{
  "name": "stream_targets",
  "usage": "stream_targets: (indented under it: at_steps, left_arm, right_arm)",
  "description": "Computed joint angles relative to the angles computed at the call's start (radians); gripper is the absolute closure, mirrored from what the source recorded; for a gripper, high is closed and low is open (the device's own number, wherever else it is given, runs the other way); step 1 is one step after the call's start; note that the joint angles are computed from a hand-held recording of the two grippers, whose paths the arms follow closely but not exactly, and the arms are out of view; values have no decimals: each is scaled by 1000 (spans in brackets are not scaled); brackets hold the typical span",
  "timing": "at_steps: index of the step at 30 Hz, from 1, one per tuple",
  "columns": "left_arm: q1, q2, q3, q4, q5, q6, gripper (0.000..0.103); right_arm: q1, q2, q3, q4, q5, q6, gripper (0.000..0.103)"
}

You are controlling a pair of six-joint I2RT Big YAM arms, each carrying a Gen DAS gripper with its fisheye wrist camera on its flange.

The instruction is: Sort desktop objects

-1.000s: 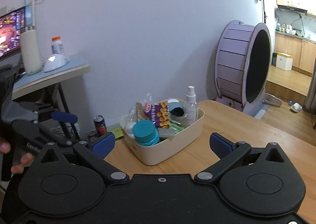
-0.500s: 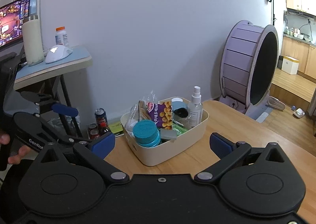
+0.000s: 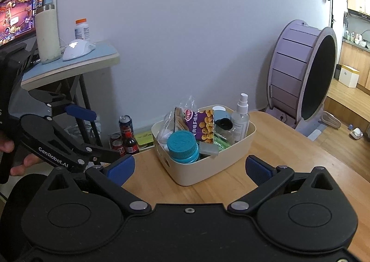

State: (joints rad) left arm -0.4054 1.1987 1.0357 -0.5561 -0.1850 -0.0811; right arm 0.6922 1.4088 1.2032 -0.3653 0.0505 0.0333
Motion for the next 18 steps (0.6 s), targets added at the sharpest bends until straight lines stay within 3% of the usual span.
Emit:
stream_targets:
  at_steps: [18]
  left_arm:
    - [-3,7,5,-11,-10,13,0]
  right_arm:
    - [-1,-14,-9,12,-2,-6,0]
